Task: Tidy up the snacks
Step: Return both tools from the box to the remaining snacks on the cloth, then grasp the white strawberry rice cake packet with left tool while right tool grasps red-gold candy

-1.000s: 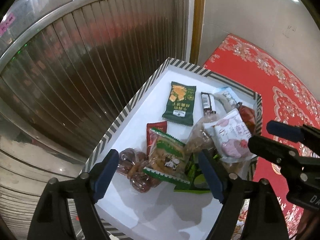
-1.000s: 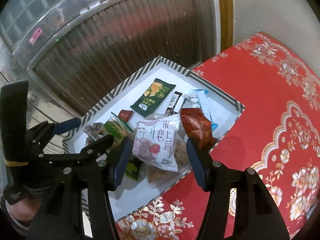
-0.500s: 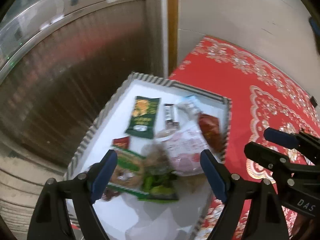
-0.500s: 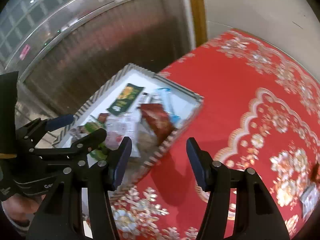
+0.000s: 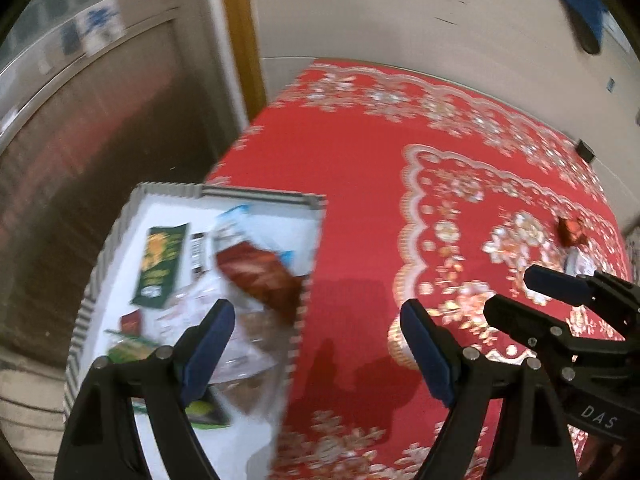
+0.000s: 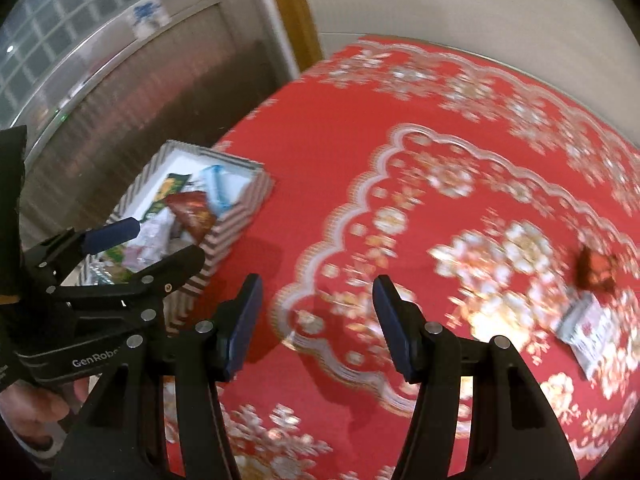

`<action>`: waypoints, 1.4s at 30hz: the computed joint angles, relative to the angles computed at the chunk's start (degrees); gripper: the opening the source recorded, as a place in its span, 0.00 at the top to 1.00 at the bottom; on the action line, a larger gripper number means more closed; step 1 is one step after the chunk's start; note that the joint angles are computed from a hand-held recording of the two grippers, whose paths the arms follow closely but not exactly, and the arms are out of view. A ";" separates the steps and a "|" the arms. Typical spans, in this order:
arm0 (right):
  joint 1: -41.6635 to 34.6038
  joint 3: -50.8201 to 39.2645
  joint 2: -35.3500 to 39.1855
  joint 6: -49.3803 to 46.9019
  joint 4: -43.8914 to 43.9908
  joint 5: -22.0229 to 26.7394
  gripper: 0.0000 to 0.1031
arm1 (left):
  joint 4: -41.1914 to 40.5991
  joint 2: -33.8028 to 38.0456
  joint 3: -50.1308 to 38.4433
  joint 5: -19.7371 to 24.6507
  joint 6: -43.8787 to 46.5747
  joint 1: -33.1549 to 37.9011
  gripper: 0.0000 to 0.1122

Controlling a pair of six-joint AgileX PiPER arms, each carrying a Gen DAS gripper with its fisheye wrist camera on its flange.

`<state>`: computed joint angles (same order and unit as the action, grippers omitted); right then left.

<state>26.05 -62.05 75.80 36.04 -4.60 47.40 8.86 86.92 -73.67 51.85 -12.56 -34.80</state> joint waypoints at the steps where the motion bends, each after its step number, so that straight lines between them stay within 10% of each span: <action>1: -0.96 1.31 -1.38 0.06 0.01 0.27 0.45 | -0.01 0.66 -0.56 0.11 -0.20 -1.04 0.23; 14: -20.78 14.17 -15.39 -10.24 5.87 4.07 0.45 | 0.54 9.52 -9.83 2.26 -3.42 -14.16 0.23; 27: -57.31 17.12 -11.23 -52.19 24.97 5.63 0.45 | 2.99 14.14 -13.85 4.74 -8.60 -18.80 0.23; 42: -62.08 21.02 -7.35 -70.09 42.67 17.28 0.40 | 3.22 16.07 -14.71 5.90 -13.40 -20.44 0.23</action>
<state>-36.03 -41.03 68.45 -34.06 38.07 64.67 12.08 103.00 -88.39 57.75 -25.96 -55.24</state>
